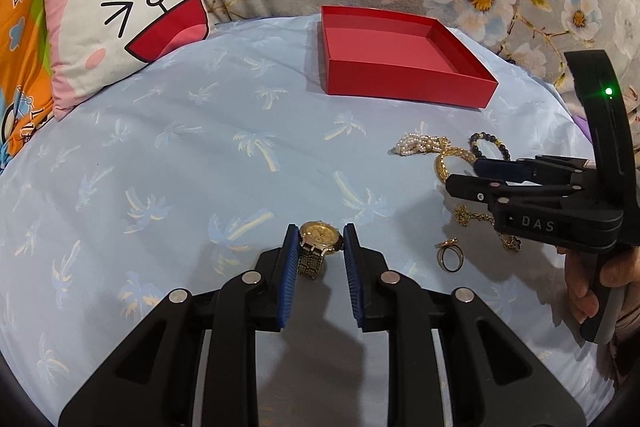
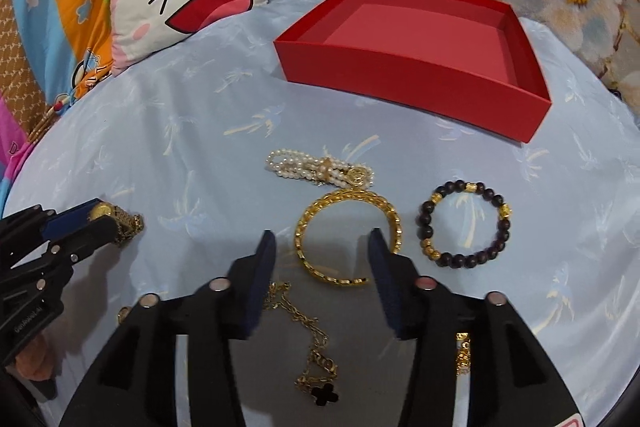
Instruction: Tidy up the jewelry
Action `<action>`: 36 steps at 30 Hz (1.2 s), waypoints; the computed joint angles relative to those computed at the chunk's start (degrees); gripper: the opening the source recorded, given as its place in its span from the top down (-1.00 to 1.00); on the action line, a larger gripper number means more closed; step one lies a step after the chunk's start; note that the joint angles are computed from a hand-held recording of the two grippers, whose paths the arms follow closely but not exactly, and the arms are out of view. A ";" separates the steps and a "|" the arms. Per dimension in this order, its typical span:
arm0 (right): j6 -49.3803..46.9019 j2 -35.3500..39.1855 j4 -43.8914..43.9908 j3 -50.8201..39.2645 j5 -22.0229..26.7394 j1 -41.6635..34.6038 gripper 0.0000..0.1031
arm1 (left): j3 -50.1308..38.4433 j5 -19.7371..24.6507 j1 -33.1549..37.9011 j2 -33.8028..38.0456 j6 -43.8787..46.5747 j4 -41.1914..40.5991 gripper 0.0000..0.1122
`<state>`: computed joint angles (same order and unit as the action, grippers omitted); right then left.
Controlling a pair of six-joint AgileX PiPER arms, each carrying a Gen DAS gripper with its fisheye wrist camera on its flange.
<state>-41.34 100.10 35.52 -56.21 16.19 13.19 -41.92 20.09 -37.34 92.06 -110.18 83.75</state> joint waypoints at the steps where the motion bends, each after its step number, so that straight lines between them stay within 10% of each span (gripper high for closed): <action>1: -1.10 -0.97 0.53 0.90 -1.34 0.03 -0.10 | 0.01 0.07 -0.08 0.02 -0.20 0.25 0.61; 10: 2.30 5.09 -4.02 -6.21 2.77 -1.14 -0.34 | -0.09 -1.18 0.39 0.57 0.64 0.18 0.61; 23: -6.13 1.80 4.63 -2.83 2.41 -2.25 -0.09 | -0.53 -3.44 1.59 0.02 4.10 -2.85 0.61; 36: 4.39 2.25 -3.15 -21.67 12.91 -11.63 -0.09 | -27.44 -2.83 5.70 6.00 50.16 -35.48 0.67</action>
<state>-36.95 102.35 32.38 -77.88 29.10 1.56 -69.36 17.26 -31.65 98.06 -60.02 48.27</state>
